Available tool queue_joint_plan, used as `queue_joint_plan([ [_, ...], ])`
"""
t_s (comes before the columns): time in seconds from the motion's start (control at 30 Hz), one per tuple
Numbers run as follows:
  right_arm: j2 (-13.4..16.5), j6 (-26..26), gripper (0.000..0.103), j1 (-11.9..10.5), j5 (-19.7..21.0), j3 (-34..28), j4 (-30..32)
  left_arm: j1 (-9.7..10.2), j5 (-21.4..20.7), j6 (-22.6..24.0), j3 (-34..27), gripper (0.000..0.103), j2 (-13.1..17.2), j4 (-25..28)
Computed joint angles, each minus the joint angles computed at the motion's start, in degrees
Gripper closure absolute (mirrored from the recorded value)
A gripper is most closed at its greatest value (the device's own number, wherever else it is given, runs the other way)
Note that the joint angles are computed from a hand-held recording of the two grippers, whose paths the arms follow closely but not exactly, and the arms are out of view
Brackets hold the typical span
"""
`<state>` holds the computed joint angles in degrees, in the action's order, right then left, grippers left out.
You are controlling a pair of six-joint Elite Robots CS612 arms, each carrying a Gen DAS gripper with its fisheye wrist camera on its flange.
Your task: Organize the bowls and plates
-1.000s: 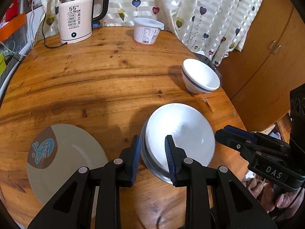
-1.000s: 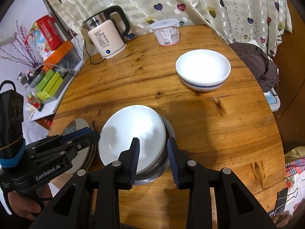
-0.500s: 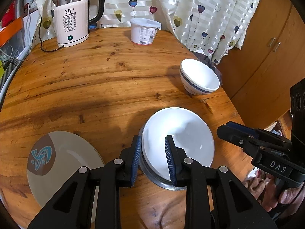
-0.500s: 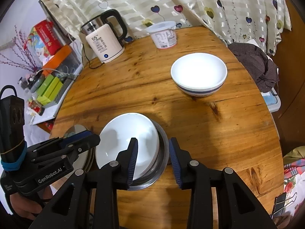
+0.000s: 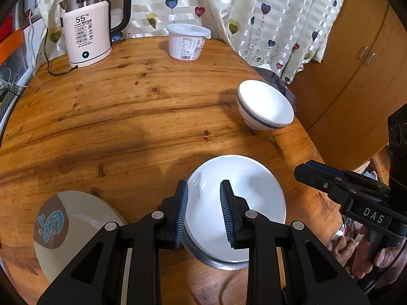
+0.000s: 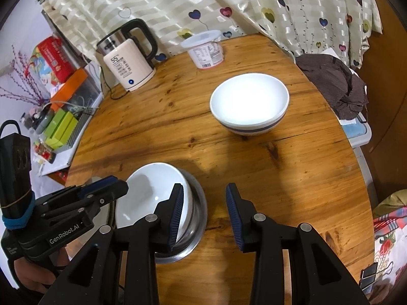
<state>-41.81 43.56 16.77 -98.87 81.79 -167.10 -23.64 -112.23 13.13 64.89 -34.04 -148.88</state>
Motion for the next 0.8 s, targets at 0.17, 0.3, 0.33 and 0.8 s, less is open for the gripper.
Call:
queue_joint_plan([
  [0.17, -0.3, 0.81, 0.069, -0.54, -0.56, 0.64, -0.23, -0.28, -0.02, 0.27, -0.99, 0.076, 0.41, 0.51],
  [0.3, -0.56, 1.52, 0.069, -0.97, -1.15, 1.22, -0.61, -0.53, -0.37, 0.47, -2.33, 0.076, 0.96, 1.35],
  [0.33, -0.6, 1.77, 0.069, -1.11, -1.25, 1.35, -0.7, -0.59, -0.37, 0.58, -2.58, 0.076, 1.07, 1.49],
  [0.8, -0.74, 2.92, 0.069, -2.94, -1.5, 2.1, -1.94, -1.61, -2.13, 1.68, -8.72, 0.076, 3.61, 6.04],
])
